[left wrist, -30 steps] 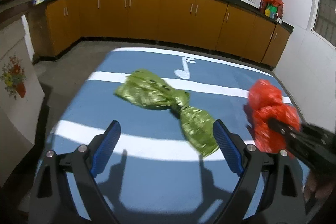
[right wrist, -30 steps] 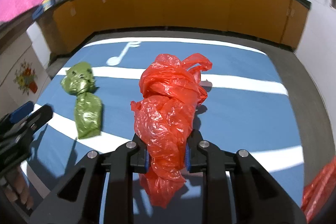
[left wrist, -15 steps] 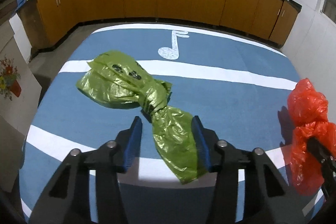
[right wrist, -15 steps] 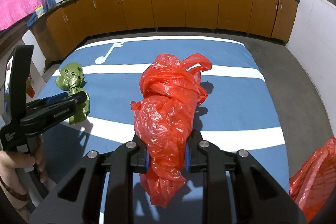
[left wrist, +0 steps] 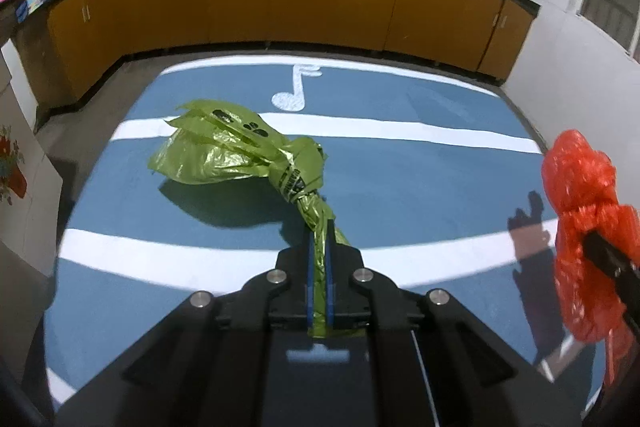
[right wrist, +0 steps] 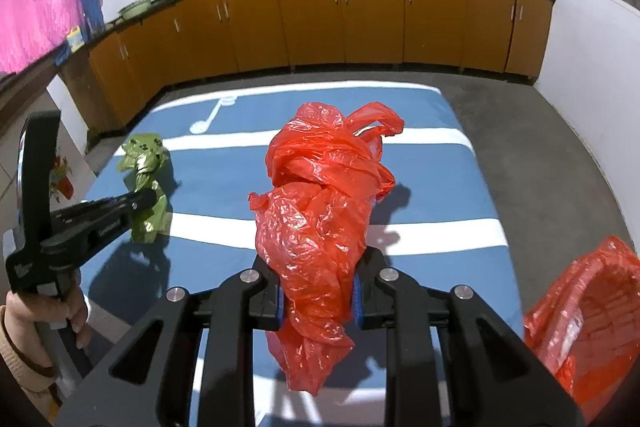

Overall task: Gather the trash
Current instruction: 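Carry both bags over the orange wastebasket and open both grippers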

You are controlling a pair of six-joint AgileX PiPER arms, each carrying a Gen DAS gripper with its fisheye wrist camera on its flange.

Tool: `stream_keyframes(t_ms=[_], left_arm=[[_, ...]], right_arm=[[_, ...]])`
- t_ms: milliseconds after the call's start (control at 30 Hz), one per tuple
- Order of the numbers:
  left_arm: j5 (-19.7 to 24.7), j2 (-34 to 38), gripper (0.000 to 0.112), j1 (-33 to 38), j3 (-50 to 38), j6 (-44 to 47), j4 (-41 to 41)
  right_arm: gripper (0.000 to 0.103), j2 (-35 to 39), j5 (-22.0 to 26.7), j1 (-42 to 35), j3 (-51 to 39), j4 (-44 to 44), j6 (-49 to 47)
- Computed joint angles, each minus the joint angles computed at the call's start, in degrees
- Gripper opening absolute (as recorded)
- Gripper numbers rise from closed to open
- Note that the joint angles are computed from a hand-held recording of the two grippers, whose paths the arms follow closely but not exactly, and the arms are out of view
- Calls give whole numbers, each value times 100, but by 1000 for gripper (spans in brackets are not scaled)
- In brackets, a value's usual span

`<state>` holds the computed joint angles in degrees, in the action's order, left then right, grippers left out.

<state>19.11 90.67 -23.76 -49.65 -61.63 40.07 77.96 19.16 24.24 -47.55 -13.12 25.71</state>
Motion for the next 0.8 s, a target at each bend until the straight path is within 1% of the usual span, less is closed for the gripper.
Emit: stream_keyframes(t_ms=[133,300,367,533,700,800], left_arm=[[158,-675,6,-268,294,174,-150],[439,-1284,6,-638,362,498,-615],[575,-1512,6,-820,362,530,-676],[1101,-1909,6,-1559,228,66,-261],[1571,-2072,6,-2240,61,-330,96],[1807,-2107,6,-2642,-40,-536,279]], right_arm=[[24,-456,199,67,158,-182,219],[24,-1057,474,65,361,-220,360],[24,-1337,596,13,449,-170,361],[24,-1900,858,6,627,-288,601],[24,-2392,1096,-48,764,-339,710],[24,-2675,1221,-146,865,-256,614]])
